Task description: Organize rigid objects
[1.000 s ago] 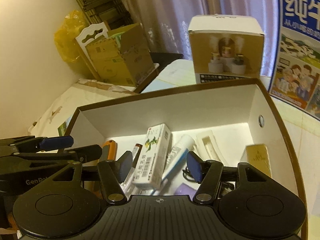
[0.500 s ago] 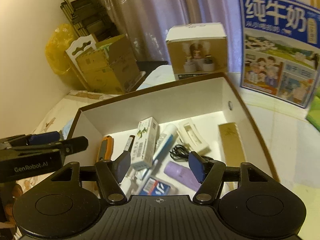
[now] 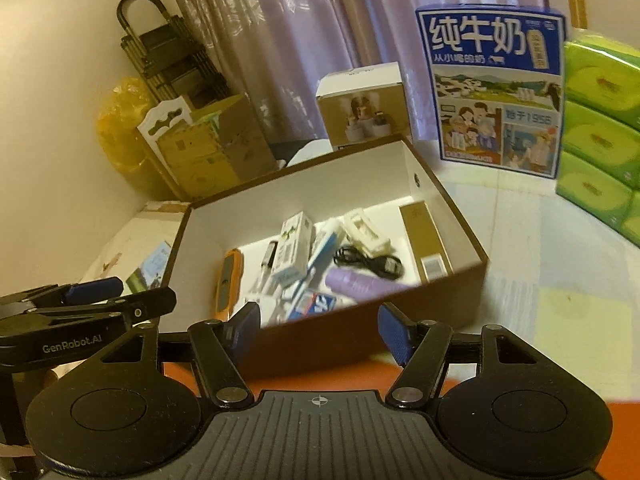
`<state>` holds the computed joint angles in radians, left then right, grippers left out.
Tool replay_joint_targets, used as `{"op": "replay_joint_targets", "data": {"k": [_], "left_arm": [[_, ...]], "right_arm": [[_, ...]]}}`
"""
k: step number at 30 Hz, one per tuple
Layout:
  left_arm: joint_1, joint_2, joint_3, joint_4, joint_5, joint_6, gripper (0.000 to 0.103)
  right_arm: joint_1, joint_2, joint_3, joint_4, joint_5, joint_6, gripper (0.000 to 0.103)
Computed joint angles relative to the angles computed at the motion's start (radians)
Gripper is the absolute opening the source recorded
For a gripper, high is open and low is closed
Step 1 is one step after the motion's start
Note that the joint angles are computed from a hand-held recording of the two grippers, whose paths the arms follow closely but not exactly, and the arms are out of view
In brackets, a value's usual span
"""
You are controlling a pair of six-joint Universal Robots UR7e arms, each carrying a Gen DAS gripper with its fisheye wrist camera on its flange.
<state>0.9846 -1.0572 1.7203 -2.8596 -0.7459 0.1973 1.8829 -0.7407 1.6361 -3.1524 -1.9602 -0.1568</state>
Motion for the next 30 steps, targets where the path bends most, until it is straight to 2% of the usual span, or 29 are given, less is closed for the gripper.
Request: {"op": "replay_joint_targets", "data": {"k": [6, 13, 21, 30], "left_arm": [[-0.075, -0.09, 0.143, 0.042, 0.042, -0.119, 0.076], [-0.175, -0.187, 0.291, 0.098, 0.092, -0.267, 0.076], [-0.28, -0.287, 0.427, 0.235, 0.107, -0.463, 0.076], [-0.388, -0.371, 0.527, 0.397, 0.102, -0.676, 0.076]], "right_arm": [[0.006, -0.098, 0.166, -0.047, 0.012, -0.005, 0.062], [0.017, -0.202, 0.34, -0.143, -0.014, -0.027, 0.062], [0.023, -0.312, 0.506, -0.184, -0.024, -0.023, 0.062], [0.04, -0.424, 0.674, -0.206, -0.032, -0.012, 0.062]]}}
